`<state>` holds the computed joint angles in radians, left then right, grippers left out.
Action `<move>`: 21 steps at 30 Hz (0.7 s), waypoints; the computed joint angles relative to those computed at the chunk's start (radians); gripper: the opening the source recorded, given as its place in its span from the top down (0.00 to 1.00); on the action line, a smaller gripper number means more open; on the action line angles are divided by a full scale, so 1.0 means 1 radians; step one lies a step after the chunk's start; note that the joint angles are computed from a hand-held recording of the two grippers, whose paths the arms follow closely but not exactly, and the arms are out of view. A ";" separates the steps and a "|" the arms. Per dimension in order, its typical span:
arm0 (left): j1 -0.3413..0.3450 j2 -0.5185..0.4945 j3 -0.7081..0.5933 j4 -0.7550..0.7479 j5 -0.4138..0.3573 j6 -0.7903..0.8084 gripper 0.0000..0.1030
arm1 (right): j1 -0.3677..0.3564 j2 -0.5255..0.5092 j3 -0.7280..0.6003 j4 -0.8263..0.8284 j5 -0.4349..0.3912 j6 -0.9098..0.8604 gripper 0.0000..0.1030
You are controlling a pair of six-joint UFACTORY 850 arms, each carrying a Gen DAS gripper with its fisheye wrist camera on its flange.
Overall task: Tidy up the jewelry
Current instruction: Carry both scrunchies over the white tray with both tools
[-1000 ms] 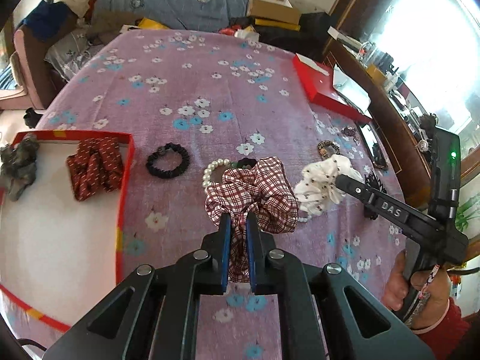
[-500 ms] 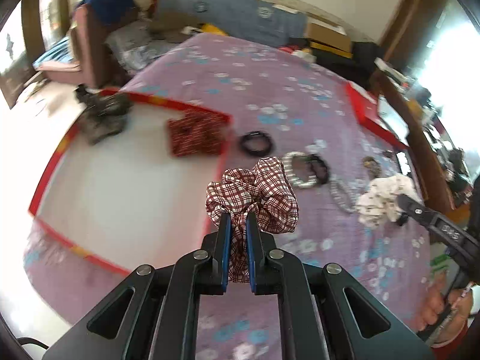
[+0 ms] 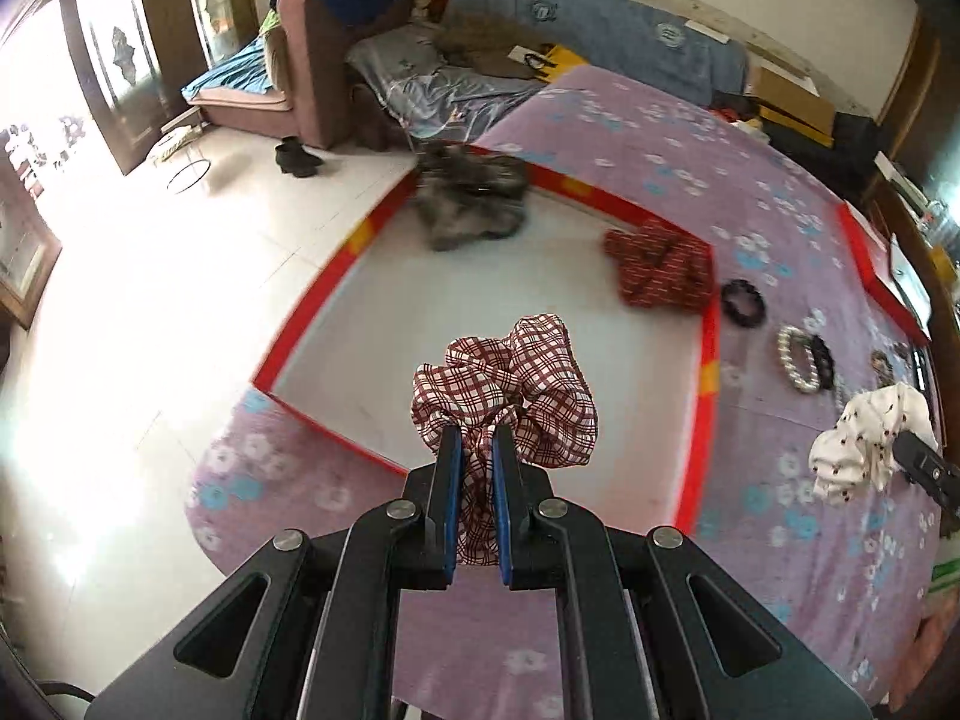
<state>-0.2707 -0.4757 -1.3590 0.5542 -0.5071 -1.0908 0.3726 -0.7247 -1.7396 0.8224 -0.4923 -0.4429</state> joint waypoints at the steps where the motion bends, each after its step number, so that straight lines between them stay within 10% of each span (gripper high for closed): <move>1: 0.011 0.000 0.002 -0.010 0.000 0.019 0.91 | 0.009 -0.013 -0.018 -0.006 -0.013 0.010 0.88; 21: 0.126 -0.128 -0.107 -0.153 -0.088 0.424 0.91 | 0.160 -0.391 -0.558 -0.249 -0.319 0.414 0.87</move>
